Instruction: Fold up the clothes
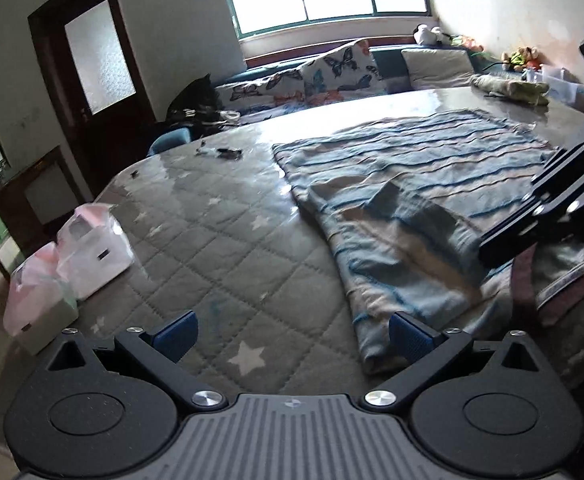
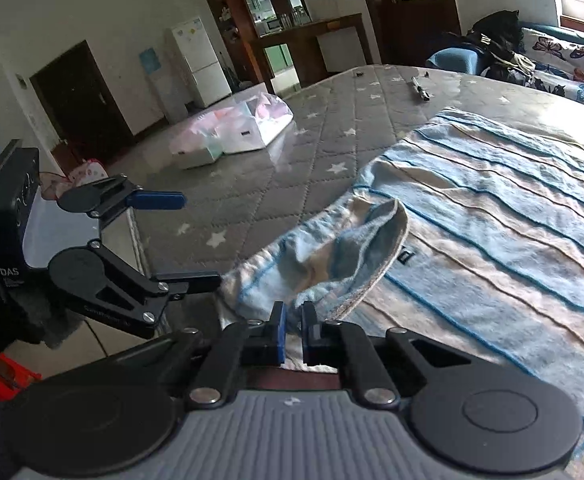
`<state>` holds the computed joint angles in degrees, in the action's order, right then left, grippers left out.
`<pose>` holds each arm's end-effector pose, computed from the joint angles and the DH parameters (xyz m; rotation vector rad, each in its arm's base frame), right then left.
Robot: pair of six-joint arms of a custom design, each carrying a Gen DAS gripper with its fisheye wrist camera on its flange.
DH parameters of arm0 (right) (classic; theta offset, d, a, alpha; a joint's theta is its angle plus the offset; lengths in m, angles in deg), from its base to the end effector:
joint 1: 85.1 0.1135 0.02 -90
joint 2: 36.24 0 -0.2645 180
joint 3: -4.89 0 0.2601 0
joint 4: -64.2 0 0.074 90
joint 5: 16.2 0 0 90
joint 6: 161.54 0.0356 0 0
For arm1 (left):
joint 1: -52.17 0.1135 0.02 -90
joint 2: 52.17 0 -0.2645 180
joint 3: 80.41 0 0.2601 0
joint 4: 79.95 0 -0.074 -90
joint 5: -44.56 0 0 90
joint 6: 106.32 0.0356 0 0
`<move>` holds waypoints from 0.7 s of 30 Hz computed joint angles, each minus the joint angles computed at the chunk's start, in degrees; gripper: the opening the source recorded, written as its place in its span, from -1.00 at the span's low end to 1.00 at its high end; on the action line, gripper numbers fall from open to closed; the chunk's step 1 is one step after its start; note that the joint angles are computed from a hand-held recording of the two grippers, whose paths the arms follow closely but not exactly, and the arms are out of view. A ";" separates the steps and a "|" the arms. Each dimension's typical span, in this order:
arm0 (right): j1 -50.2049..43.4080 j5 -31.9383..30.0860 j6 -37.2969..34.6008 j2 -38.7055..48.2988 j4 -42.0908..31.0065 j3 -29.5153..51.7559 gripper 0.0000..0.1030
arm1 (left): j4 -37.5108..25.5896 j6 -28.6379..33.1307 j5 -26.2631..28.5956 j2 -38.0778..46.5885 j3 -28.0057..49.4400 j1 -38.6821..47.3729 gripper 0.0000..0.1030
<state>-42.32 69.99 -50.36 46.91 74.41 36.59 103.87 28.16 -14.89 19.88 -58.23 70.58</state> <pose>0.1693 0.1599 0.1005 -0.4805 2.3276 0.6374 0.1753 0.0393 0.0909 0.7412 2.1138 -0.0501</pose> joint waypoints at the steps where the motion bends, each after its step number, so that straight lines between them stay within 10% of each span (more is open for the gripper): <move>1: 0.05 -0.05 -0.02 0.32 0.13 0.13 -0.90 | 1.35 -0.40 -1.04 1.32 0.02 -1.12 1.00; 21: -1.81 6.26 -7.42 10.96 2.16 9.90 -0.80 | 1.01 2.50 -0.09 6.68 2.80 -0.29 1.00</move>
<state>-44.13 76.25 -57.78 57.87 76.58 46.49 104.88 30.67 -14.97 26.56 -55.43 70.28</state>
